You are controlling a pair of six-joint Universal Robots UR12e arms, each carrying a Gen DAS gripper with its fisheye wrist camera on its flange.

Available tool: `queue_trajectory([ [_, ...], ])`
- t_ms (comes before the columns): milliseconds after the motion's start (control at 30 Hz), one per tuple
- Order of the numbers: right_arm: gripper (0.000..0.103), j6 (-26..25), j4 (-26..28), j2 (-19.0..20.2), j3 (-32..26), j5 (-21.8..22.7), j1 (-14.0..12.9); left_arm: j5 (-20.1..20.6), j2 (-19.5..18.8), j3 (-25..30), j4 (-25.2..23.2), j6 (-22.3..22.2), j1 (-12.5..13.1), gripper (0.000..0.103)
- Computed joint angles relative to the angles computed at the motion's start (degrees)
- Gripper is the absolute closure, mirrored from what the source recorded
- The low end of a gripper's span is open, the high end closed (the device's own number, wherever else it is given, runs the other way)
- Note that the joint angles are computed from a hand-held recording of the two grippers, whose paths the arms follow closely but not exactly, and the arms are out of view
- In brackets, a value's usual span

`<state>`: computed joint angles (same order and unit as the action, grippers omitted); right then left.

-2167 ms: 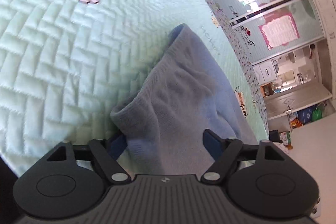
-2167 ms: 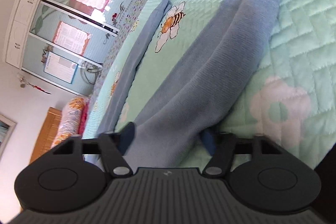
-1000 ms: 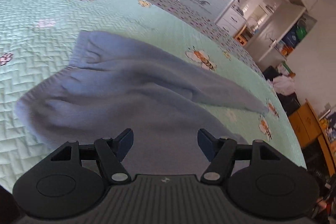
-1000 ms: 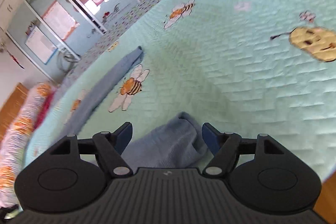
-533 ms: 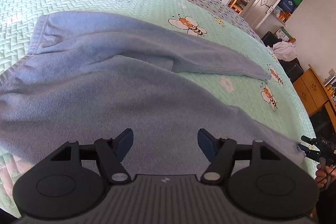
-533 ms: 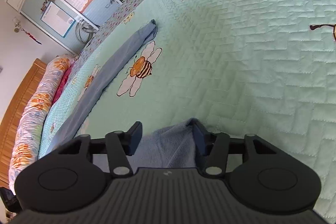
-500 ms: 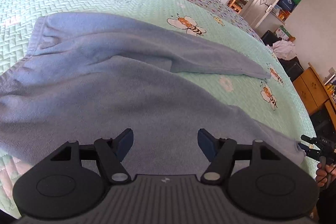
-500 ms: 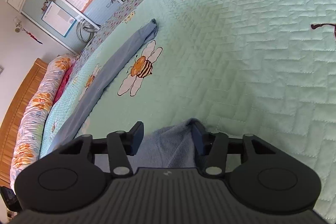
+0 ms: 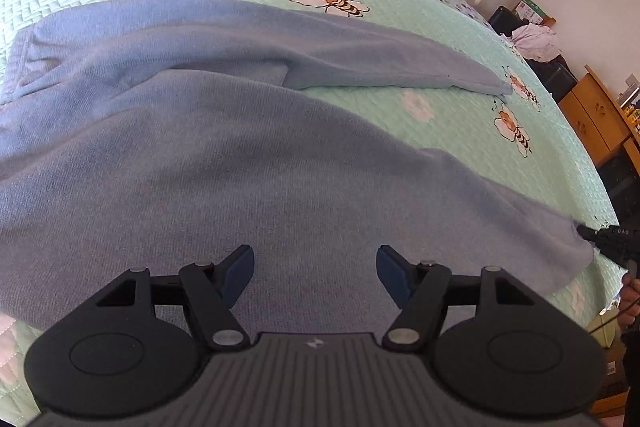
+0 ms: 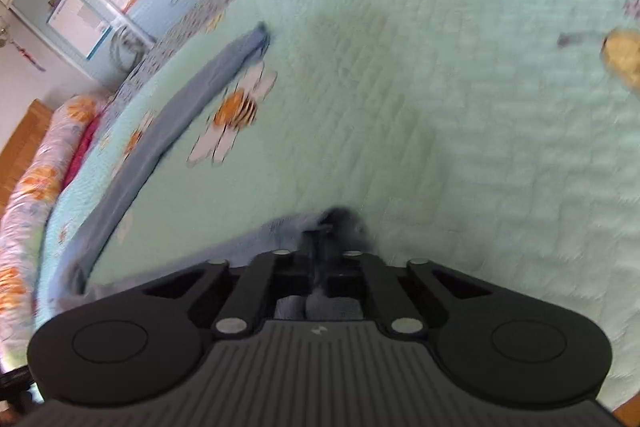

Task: Fold clothes
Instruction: 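Pinch the sleeve end with the right gripper and release it flat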

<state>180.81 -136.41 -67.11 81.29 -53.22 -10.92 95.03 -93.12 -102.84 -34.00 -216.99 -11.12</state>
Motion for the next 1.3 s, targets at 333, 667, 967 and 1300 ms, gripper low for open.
queue_trajectory([
  [333, 0.077, 0.5, -6.8, -0.9, 2.2, -0.3, -0.2, -1.2, 0.2, -0.8, 0.6, -2.1, 0.4, 0.033],
  [667, 0.098, -9.1, -5.5, 0.6, -0.3, -13.0, 4.1, -0.6, 0.5, -1.1, 0.3, -2.6, 0.4, 0.033],
  [967, 0.099, -21.1, -6.2, -3.1, 2.5, -9.3, 5.7, -1.1, 0.5, -1.6, 1.2, -3.6, 0.7, 0.033],
  [1300, 0.103, -20.0, -8.5, -0.6, 0.1, -18.6, 10.3, 1.5, 1.1, -1.5, 1.0, -0.9, -0.2, 0.032],
])
